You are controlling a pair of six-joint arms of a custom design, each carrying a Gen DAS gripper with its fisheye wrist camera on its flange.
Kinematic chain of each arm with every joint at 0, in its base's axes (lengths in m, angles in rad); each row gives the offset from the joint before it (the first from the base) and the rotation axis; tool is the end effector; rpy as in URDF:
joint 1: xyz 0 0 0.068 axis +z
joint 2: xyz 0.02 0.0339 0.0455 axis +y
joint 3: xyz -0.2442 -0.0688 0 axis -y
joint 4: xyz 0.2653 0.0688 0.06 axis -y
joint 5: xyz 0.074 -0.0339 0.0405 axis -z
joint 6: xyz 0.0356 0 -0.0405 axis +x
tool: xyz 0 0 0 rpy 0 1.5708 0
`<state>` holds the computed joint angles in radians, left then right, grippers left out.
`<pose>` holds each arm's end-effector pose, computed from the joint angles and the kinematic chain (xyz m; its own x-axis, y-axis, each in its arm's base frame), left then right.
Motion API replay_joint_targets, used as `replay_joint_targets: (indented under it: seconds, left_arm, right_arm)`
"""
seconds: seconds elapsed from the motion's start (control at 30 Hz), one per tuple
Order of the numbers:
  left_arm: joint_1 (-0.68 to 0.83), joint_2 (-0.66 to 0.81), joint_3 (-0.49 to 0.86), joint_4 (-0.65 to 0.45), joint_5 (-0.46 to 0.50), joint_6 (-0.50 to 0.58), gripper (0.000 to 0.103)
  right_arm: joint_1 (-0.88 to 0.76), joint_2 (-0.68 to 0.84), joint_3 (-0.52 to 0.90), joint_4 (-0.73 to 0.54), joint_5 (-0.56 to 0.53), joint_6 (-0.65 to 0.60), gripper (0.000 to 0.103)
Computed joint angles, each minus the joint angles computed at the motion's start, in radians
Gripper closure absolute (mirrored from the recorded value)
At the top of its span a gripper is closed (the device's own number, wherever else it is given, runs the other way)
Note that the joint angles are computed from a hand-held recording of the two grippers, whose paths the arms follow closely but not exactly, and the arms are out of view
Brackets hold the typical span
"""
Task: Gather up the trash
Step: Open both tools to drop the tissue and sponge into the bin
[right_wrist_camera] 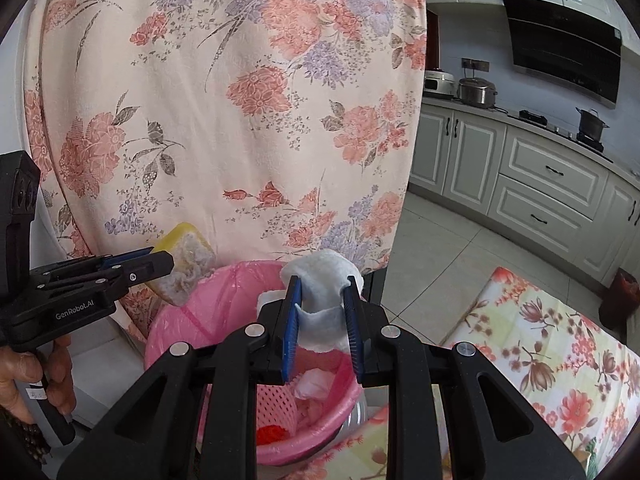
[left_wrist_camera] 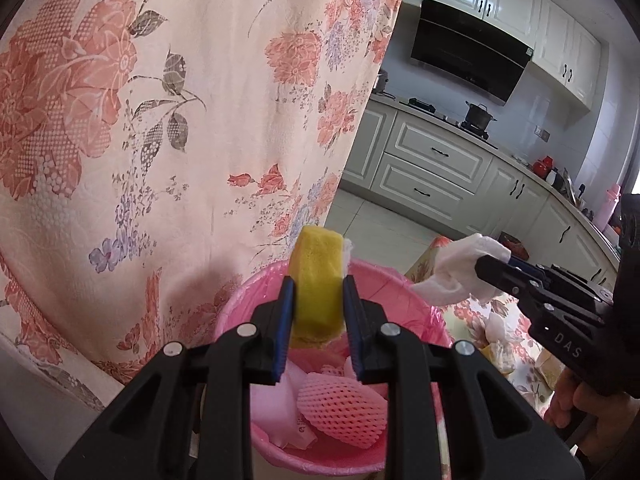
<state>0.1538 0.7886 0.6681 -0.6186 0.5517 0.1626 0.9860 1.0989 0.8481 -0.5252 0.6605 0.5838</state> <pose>0.1961 0.0115 0.2441 -0.6160 0.0440 -0.7865 0.3568 0.9057 -0.2288 0.1583 0.1995 0.2518 -0.5523 -0.0458 -0.8324 -0.1346 0.9903 0.0349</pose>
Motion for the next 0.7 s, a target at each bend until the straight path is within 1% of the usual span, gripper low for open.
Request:
replay_joint_targets:
  seconds: [0.1, 0.27, 0.37, 0.4, 0.43, 0.47, 0.5, 0.53, 0.57, 0.6, 0.7]
  left_arm:
    - [0.01, 0.043, 0.014, 0.017, 0.015, -0.002, 0.079]
    - [-0.013, 0.089, 0.032, 0.043, 0.002, -0.013, 0.079]
    - [-0.025, 0.11, 0.041, 0.053, -0.002, -0.02, 0.079]
    - [-0.028, 0.117, 0.044, 0.056, -0.003, -0.021, 0.077]
    - [-0.035, 0.125, 0.049, 0.06, -0.007, -0.023, 0.075]
    - [-0.041, 0.13, 0.051, 0.063, -0.01, -0.026, 0.067]
    - [-0.046, 0.135, 0.054, 0.064, -0.012, -0.028, 0.066]
    - [-0.049, 0.132, 0.052, 0.061, -0.017, -0.026, 0.066]
    - [-0.049, 0.123, 0.046, 0.058, -0.017, -0.024, 0.065]
    - [-0.05, 0.121, 0.044, 0.058, -0.019, -0.027, 0.062]
    - [-0.05, 0.102, 0.035, 0.051, -0.021, -0.03, 0.062]
  right_arm:
    - [-0.036, 0.046, 0.01, 0.053, -0.042, -0.03, 0.081]
    - [-0.083, 0.115, 0.024, 0.114, -0.111, -0.057, 0.081]
    - [-0.103, 0.14, 0.027, 0.131, -0.123, -0.067, 0.079]
    - [-0.113, 0.144, 0.027, 0.133, -0.133, -0.067, 0.077]
    - [-0.119, 0.143, 0.022, 0.136, -0.14, -0.069, 0.071]
    - [-0.123, 0.142, 0.019, 0.141, -0.14, -0.073, 0.06]
    - [-0.127, 0.142, 0.015, 0.149, -0.14, -0.08, 0.054]
    - [-0.126, 0.14, 0.012, 0.15, -0.134, -0.084, 0.05]
    - [-0.124, 0.138, 0.012, 0.143, -0.125, -0.082, 0.05]
    - [-0.125, 0.134, 0.01, 0.134, -0.12, -0.078, 0.051]
    - [-0.125, 0.1, -0.014, 0.117, -0.108, -0.066, 0.051]
